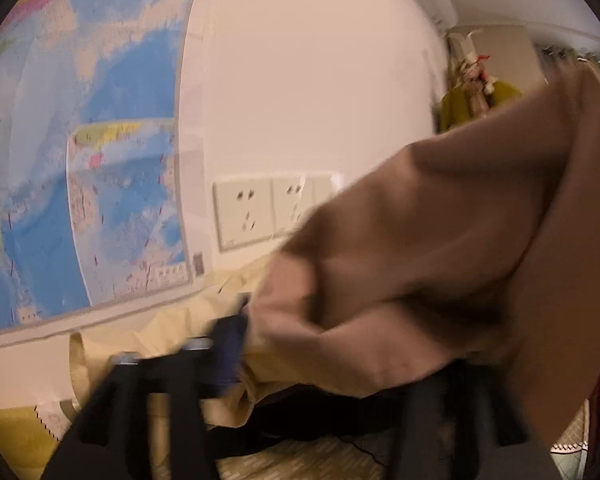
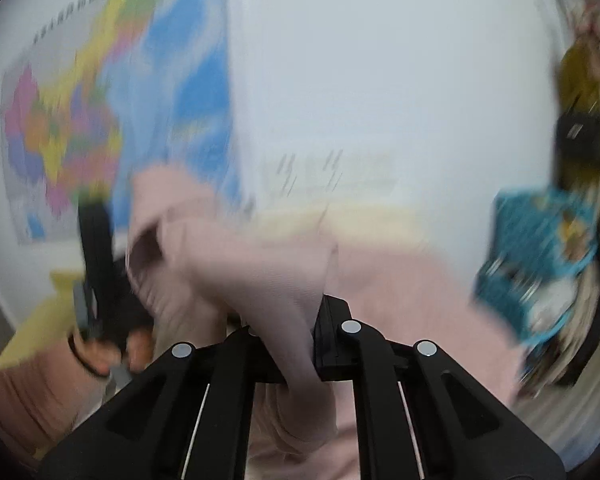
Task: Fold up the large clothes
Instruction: 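Lift the pink jacket up off the heap with both grippers, shaking it out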
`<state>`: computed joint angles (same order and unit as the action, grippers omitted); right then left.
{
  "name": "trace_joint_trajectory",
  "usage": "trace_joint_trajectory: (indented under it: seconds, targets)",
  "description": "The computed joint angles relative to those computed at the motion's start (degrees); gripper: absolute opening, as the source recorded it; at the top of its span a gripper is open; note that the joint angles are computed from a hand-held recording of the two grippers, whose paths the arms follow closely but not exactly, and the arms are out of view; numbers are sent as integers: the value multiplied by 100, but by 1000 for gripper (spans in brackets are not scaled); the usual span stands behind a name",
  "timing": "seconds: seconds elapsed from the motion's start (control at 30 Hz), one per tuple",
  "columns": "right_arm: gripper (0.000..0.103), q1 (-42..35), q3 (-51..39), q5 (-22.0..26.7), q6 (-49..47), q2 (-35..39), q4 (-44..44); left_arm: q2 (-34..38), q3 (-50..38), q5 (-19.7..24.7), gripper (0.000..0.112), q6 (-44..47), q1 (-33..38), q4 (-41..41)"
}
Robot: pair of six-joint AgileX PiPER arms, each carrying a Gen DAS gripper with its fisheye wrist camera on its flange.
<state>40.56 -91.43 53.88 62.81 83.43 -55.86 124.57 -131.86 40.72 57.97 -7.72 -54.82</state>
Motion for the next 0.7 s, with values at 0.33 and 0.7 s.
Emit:
trace_joint_trajectory:
  seconds: [0.33,0.7]
  targets:
    - [6,-476,-1914,603,-2078,-160,349,-1167,2541,-229,91,3997,-335,-2608]
    - [6,-757,-1492,271,-2218,-690,608,-81,561,-970,2,1513,-1250,-464]
